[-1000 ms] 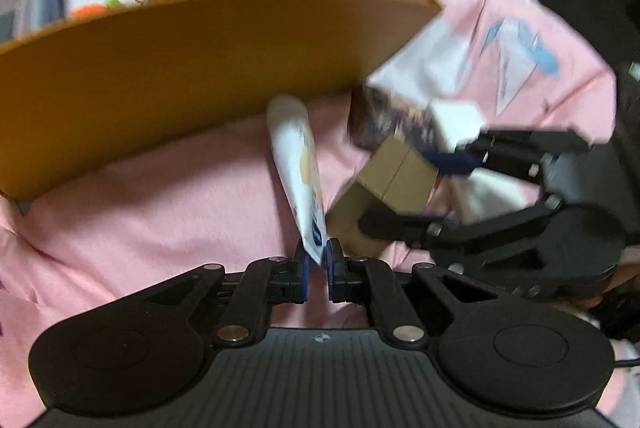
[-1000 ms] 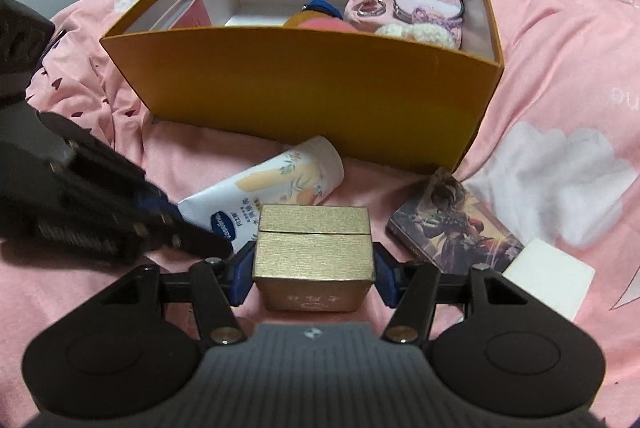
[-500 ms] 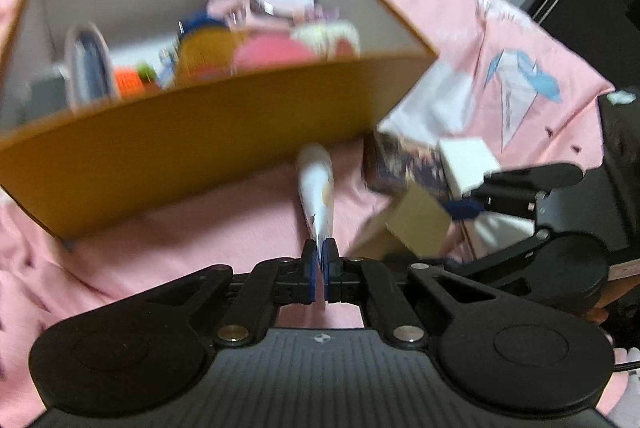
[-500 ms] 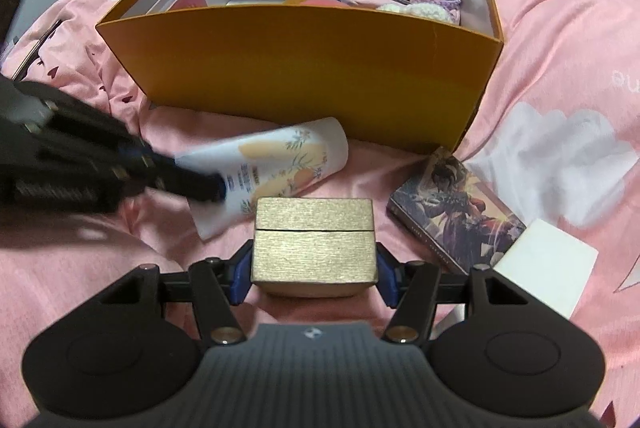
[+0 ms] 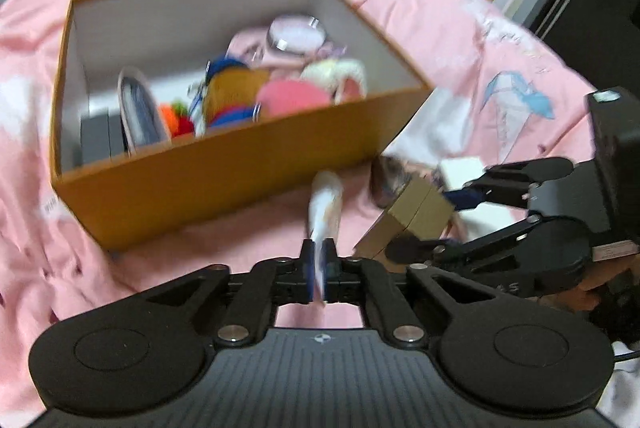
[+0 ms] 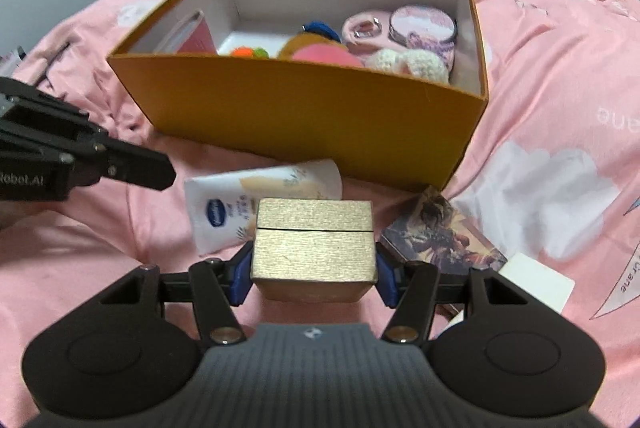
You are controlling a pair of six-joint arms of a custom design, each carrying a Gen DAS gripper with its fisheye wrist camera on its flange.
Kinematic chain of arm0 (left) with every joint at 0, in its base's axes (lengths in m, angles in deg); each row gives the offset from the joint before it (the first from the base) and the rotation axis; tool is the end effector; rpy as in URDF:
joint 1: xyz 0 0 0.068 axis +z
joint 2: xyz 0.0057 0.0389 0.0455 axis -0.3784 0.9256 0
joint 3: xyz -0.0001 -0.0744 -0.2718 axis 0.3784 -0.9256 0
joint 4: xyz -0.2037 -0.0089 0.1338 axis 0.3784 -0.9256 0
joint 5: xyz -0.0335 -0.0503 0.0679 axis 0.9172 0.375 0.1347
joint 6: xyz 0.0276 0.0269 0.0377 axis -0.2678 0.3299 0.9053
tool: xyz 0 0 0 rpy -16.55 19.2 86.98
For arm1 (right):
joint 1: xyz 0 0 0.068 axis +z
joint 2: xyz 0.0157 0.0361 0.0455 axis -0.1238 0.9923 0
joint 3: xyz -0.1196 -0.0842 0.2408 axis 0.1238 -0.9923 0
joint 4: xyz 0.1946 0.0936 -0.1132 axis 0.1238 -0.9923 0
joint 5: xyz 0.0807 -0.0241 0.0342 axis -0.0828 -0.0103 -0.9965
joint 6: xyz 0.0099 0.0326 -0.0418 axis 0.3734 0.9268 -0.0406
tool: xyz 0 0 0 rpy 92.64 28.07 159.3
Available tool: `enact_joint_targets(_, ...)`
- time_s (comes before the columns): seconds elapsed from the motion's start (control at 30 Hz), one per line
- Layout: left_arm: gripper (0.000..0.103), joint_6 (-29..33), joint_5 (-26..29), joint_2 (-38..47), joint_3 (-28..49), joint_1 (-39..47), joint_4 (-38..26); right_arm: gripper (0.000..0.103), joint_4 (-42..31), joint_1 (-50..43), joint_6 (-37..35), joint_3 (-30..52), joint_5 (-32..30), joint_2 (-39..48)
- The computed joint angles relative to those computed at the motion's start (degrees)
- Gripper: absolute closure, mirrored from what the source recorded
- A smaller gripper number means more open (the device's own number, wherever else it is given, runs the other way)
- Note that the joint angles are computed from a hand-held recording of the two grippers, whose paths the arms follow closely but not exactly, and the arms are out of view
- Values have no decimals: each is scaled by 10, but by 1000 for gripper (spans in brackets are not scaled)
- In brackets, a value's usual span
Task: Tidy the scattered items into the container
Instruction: 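Lift the lotion tube with the left gripper while the right lifts the gold box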
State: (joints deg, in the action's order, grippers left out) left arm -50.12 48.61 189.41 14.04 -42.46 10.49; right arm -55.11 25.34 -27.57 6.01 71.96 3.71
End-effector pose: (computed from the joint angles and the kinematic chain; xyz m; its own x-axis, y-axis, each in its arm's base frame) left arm 0.3099 -0.1300 0.1611 -0.6646 0.5617 -0.4927 0.7233 0.6492 -0.2356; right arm 0.1507 0.0878 0.1653 -0.8368 0.0520 -0.5450 -0.0221 0.9915 0.1286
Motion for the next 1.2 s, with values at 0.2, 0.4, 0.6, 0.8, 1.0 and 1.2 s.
enact_joint_targets(0.2,61,-6,15,50,17,-3,-7,41,14,-6,-1,-11,-8,10)
enact_joint_targets(0.4,60,-31,-3,86,33,-21,24,41,27,-5,-1,-14,-12,25)
enact_joint_targets(0.6,54,-12,17,98,49,-19,13,41,36,-15,-4,-16,-22,31)
enact_joint_targets(0.8,48,-24,-3,98,52,-27,33,41,39,-15,-3,-17,-22,33)
enact_joint_targets(1.0,60,-15,-1,111,59,-32,23,41,44,-16,-3,-20,-23,35)
enact_joint_targets(1.2,61,-17,3,128,68,-33,7,41,50,-18,-1,-24,-26,36)
